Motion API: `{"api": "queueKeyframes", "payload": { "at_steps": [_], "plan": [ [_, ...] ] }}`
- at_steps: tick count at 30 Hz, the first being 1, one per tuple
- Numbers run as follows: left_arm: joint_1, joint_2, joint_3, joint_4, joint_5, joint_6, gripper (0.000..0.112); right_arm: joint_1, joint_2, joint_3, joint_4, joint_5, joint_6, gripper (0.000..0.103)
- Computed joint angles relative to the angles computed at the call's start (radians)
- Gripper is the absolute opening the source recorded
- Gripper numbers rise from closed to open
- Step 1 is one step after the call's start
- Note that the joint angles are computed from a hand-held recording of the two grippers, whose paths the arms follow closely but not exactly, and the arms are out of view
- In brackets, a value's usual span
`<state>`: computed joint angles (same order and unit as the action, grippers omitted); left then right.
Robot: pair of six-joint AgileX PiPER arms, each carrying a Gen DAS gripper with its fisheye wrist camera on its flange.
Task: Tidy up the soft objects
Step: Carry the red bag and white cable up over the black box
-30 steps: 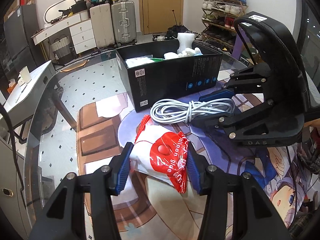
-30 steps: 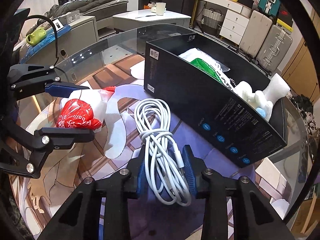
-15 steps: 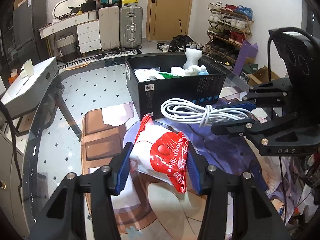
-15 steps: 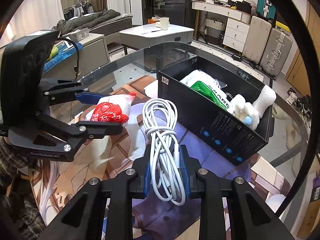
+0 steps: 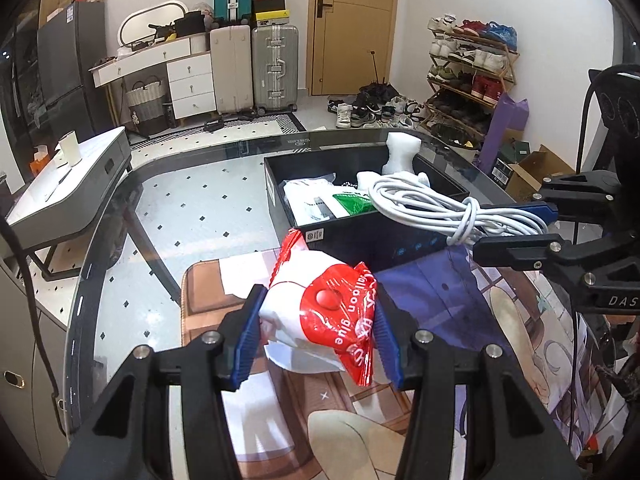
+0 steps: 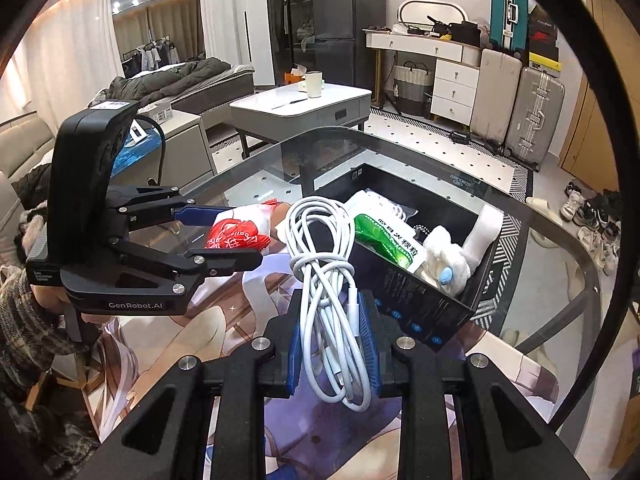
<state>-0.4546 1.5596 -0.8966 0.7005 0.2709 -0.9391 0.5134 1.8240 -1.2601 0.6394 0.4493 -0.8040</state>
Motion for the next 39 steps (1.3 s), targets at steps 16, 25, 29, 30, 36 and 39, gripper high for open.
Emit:
{"api": "queueKeyframes", "payload": {
  "at_steps": [16, 25, 29, 30, 36, 39],
  "plan": [
    [0.032, 0.079, -0.17, -0.105, 0.063, 0.156, 0.05, -0.063, 0.081, -0.17, 0.006, 0.062, 0.034, 0.025],
    [0.058, 0.12, -0.229, -0.172, 0.065, 0.246, 0.05, -0.083, 0.153, -0.272, -0.003, 0.091, 0.063, 0.025],
    [0.069, 0.152, -0.276, -0.211, 0.072, 0.297, 0.05, -0.086, 0.185, -0.315, -0.012, 0.105, 0.075, 0.025],
    [0.072, 0.163, -0.293, -0.229, 0.077, 0.319, 0.05, -0.085, 0.192, -0.32, -0.012, 0.103, 0.077, 0.025],
    [0.088, 0.211, -0.348, -0.284, 0.071, 0.384, 0.05, -0.095, 0.244, -0.385, -0.026, 0.124, 0.095, 0.025],
    [0.099, 0.236, -0.375, -0.329, 0.068, 0.433, 0.05, -0.103, 0.275, -0.422, -0.029, 0.135, 0.103, 0.025]
  ]
}}
